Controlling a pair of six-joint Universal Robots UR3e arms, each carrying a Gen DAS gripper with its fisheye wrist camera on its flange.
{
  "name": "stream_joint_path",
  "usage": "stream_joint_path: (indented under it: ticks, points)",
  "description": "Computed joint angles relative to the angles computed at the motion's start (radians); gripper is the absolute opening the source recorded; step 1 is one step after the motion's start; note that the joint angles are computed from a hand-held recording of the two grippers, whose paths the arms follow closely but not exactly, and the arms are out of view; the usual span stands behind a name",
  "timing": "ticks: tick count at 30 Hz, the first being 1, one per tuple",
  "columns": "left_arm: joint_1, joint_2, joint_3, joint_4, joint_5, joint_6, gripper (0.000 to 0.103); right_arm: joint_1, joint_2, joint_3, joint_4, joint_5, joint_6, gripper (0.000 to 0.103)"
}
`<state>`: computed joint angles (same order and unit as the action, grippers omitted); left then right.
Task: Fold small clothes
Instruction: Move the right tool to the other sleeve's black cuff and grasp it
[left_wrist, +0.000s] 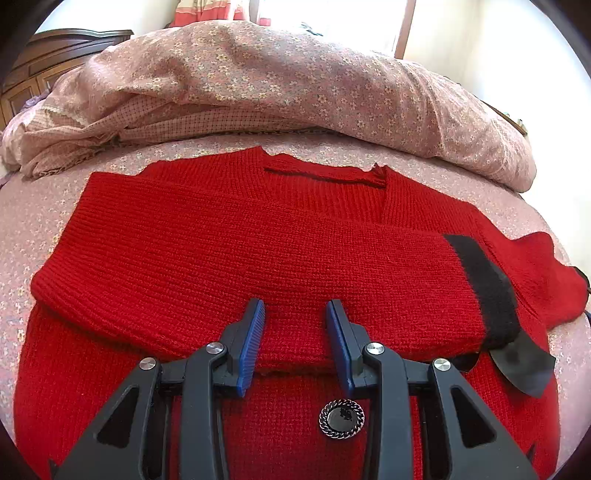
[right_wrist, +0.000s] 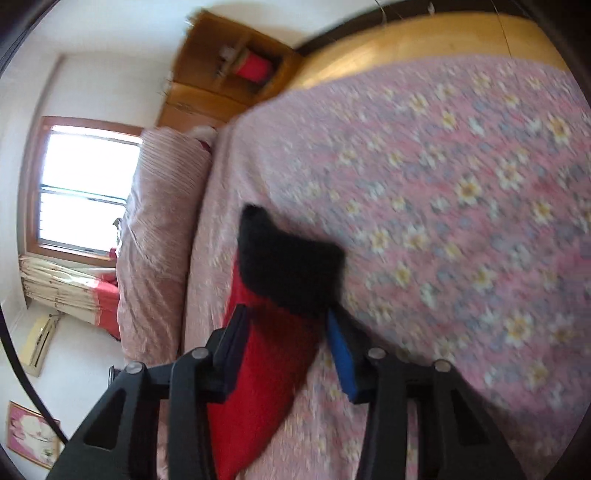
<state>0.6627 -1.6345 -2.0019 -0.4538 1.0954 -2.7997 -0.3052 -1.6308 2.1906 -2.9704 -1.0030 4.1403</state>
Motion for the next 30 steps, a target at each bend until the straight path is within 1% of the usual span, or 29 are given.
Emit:
stream_joint_path:
  ticks: [1,3,4,6,8,9,11,13,15,17,18,19,20,21,23,24,25,27,28,29,30]
  points:
    - [0.0,0.0,0.0,0.0,0.0,-0.001,0.029,-0.011,-0.017,-0.005,0.047,0.019,-0.005,0.044]
    - [0.0,0.001,0.001,-0.002,-0.001,-0.001,0.029,-0.017,-0.029,-0.014,0.096,0.031,-0.017,0.044]
    - [-0.001,0.001,0.0,-0.001,0.001,-0.001,0.029,-0.016,-0.028,-0.015,0.1,0.025,-0.022,0.045]
    - [-0.001,0.001,0.0,-0.001,0.001,-0.001,0.029,0.012,0.008,-0.036,0.062,-0.013,0.002,0.048]
    - [0.0,0.002,-0.001,-0.001,0.0,-0.001,0.029,0.047,0.06,-0.041,-0.054,-0.049,0.039,0.067]
    - [0.0,0.002,-0.001,-0.002,0.0,-0.001,0.029,0.061,0.076,-0.044,-0.099,-0.063,0.05,0.071]
    - [0.0,0.002,0.0,-0.002,0.001,0.0,0.029,0.094,0.11,-0.083,-0.13,-0.093,0.051,0.087]
    - [0.001,0.002,-0.001,-0.002,-0.001,0.0,0.029,0.137,0.155,-0.108,-0.21,-0.148,0.042,0.093]
    - [0.003,0.002,0.0,-0.005,-0.005,-0.001,0.029,0.174,0.193,-0.109,-0.313,-0.215,0.046,0.093]
    - [0.004,0.002,0.0,-0.006,-0.007,-0.001,0.029,0.171,0.226,-0.075,-0.471,-0.229,0.081,0.093]
    - [0.003,0.002,0.0,-0.005,-0.007,-0.002,0.029,0.151,0.246,-0.042,-0.578,-0.2,0.113,0.093]
    - [0.005,0.001,-0.001,-0.005,-0.01,-0.002,0.029,0.12,0.264,-0.001,-0.689,-0.155,0.153,0.089]
    - [0.006,0.002,-0.002,-0.006,-0.012,-0.002,0.029,0.081,0.294,0.046,-0.834,-0.107,0.216,0.084]
    - [0.008,0.0,-0.002,-0.007,-0.019,-0.004,0.029,0.057,0.314,0.074,-0.919,-0.084,0.259,0.081]
    - [0.014,-0.003,-0.001,-0.012,-0.033,-0.006,0.029,0.007,0.327,0.138,-1.056,-0.056,0.316,0.075]
    - [0.016,-0.003,0.0,-0.014,-0.037,-0.006,0.029,-0.01,0.333,0.151,-1.095,-0.035,0.318,0.074]
    - [0.017,-0.004,0.0,-0.015,-0.039,-0.007,0.029,-0.036,0.34,0.157,-1.128,0.01,0.31,0.072]
    - [0.02,-0.004,-0.001,-0.016,-0.042,-0.005,0.029,-0.064,0.298,0.161,-1.05,0.068,0.247,0.071]
    - [0.021,-0.003,-0.002,-0.015,-0.042,-0.005,0.029,-0.066,0.261,0.155,-0.954,0.079,0.194,0.071]
    - [0.021,-0.003,-0.002,-0.015,-0.042,-0.004,0.029,-0.044,0.236,0.122,-0.829,0.073,0.144,0.071]
    - [0.021,-0.004,-0.001,-0.016,-0.042,-0.004,0.029,-0.034,0.197,0.087,-0.651,0.083,0.073,0.068]
